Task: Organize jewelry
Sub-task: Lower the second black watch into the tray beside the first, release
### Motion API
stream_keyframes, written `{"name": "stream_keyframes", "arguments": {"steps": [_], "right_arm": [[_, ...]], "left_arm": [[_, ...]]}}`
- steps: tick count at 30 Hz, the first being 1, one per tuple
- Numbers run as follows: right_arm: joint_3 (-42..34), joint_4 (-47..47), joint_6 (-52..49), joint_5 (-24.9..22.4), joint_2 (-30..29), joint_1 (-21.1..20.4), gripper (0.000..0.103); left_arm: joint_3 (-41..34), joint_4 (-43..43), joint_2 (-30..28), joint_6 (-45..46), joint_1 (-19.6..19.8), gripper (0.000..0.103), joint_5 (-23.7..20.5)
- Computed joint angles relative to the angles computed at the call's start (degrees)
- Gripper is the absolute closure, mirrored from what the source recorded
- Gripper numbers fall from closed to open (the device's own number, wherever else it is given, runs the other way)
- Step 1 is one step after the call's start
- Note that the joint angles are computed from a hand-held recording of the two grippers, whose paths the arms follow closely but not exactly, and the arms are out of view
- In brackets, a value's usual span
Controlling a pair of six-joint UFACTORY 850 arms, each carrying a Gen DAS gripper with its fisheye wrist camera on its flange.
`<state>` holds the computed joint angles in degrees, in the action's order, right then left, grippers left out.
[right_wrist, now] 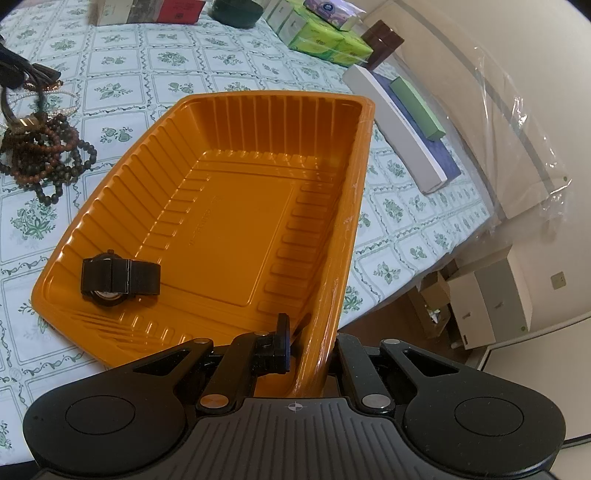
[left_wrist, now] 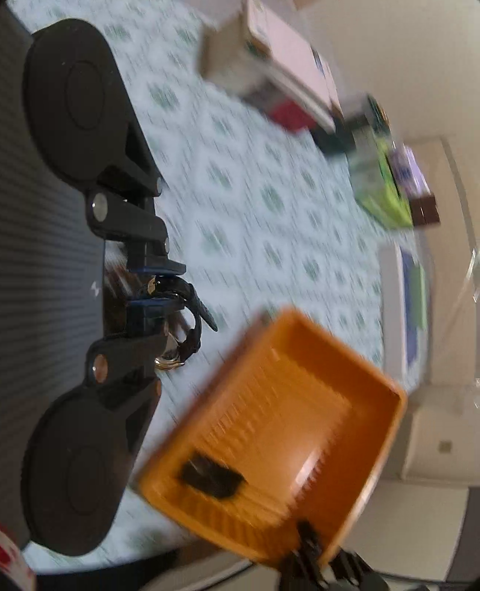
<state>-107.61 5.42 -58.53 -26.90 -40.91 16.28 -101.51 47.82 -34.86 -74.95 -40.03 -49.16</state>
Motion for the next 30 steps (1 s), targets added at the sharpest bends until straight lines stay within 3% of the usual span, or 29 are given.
{"name": "stream_keyframes", "arguments": {"steps": [5, 11, 18, 22, 26, 30], "right_arm": [[-0.1, 0.1, 0.3, -0.2, -0.2, 0.0, 0.097], [-0.2, -0.1, 0.6, -0.4, -0.1, 0.2, 0.097], [-0.6, 0.1, 0.5, -0.5, -0.3, -0.1, 0.097], [-0.8, 0.1, 0.5, -0.7, -0.4, -0.1, 0.097], [-0.9, 0.0, 0.7, -0.7, -0.5, -0.1, 0.097], [-0.5, 0.2, 0.6, -0.4, -0.3, -0.1, 0.097]], "left_arm": [[-12.0, -2.2, -8.6, 4.0, 0.7, 0.092, 3.6], [-23.8, -6.4, -16.6, 9.0, 1.1, 0.092, 4.4], [-30.1, -8.3, -21.2, 11.1, 1.1, 0.09, 5.4], [-28.9, -6.1, -20.7, 9.6, 0.8, 0.08, 6.0], [-21.9, -1.8, -16.2, 4.5, 0.4, 0.079, 5.9], [-12.5, 3.2, -10.1, -3.3, -0.2, 0.072, 4.5]]}}
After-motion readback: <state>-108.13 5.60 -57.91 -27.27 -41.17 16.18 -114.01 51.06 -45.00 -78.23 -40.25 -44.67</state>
